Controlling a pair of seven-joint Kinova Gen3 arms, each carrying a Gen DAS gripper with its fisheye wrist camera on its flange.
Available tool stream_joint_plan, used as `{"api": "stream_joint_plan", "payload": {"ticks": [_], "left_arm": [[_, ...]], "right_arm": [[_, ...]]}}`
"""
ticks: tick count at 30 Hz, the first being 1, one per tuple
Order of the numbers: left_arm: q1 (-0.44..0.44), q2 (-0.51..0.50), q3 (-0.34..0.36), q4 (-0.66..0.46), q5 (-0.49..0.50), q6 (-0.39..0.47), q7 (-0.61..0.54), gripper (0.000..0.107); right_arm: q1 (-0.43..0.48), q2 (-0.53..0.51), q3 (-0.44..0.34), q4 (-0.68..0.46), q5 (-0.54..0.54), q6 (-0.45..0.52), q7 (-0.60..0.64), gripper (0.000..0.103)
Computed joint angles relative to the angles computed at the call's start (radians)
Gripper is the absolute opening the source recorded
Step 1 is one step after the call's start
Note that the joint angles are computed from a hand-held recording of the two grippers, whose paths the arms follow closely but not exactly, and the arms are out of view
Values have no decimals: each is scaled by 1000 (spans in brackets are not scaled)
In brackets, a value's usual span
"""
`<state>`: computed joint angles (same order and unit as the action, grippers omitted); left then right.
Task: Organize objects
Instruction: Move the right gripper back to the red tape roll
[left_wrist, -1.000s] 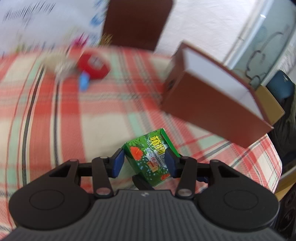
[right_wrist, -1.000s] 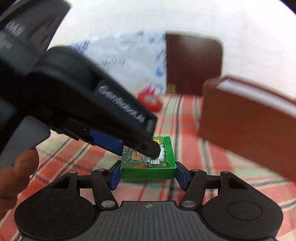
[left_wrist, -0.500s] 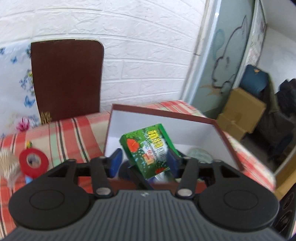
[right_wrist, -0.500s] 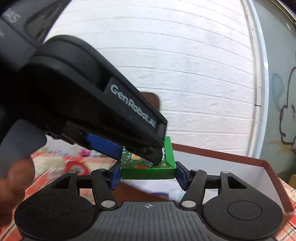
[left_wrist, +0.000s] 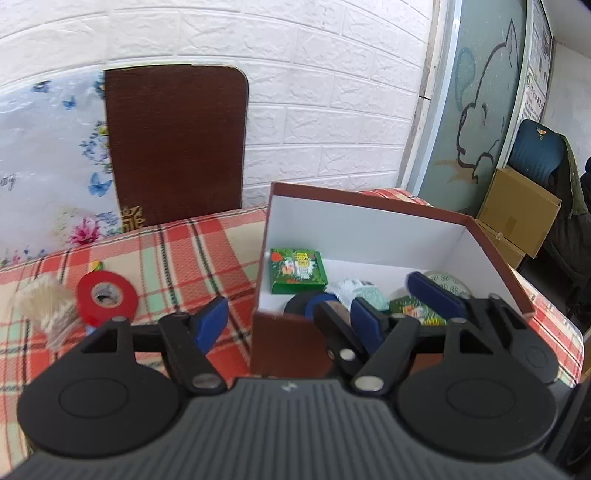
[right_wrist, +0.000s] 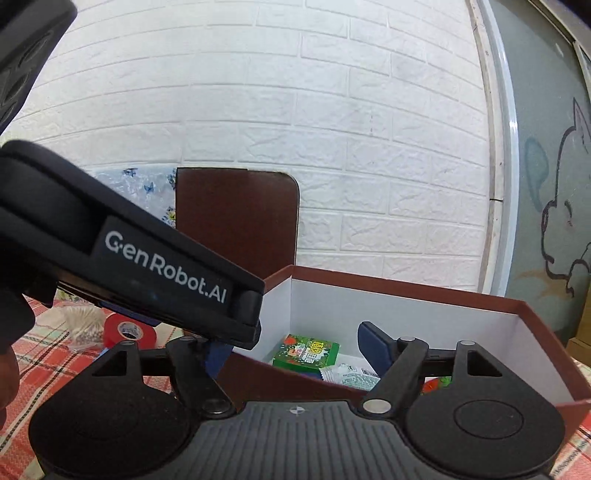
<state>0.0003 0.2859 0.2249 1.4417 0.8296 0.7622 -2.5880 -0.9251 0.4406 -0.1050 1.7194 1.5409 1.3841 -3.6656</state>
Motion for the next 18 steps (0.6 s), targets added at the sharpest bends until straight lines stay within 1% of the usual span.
{"api": "stream_joint_plan", "payload": {"ticks": [3,5,6,8,11,15,18], "left_arm": [[-35,-20,-3,30,47,14,-33,75],[-48,-37,-17,60,70,-2,-55,74],[-49,-40,-28,69,65,-13,-54,75],[-40,-33,-56,69,17,-26,-2,75],[-42,-14,-84,66,-64,-42,86,75],[-53,8,-104,81,-169,-89,163,75],[-58,28,-120,84,-258,-126,233,75]], "right_arm": [[-52,16,-10,-4,-3,63,4,76],[-86,26,-15,-13,-10,71,12,76],[-92,27,-19,-10,-13,55,11,76],[-83,34,-40,-37,-26,-1,54,76],[-78,46,-44,-75,-77,-91,129,76],[-87,64,-25,-131,-123,-187,228,75],[-88,71,-8,-154,-157,-251,276,75]]}}
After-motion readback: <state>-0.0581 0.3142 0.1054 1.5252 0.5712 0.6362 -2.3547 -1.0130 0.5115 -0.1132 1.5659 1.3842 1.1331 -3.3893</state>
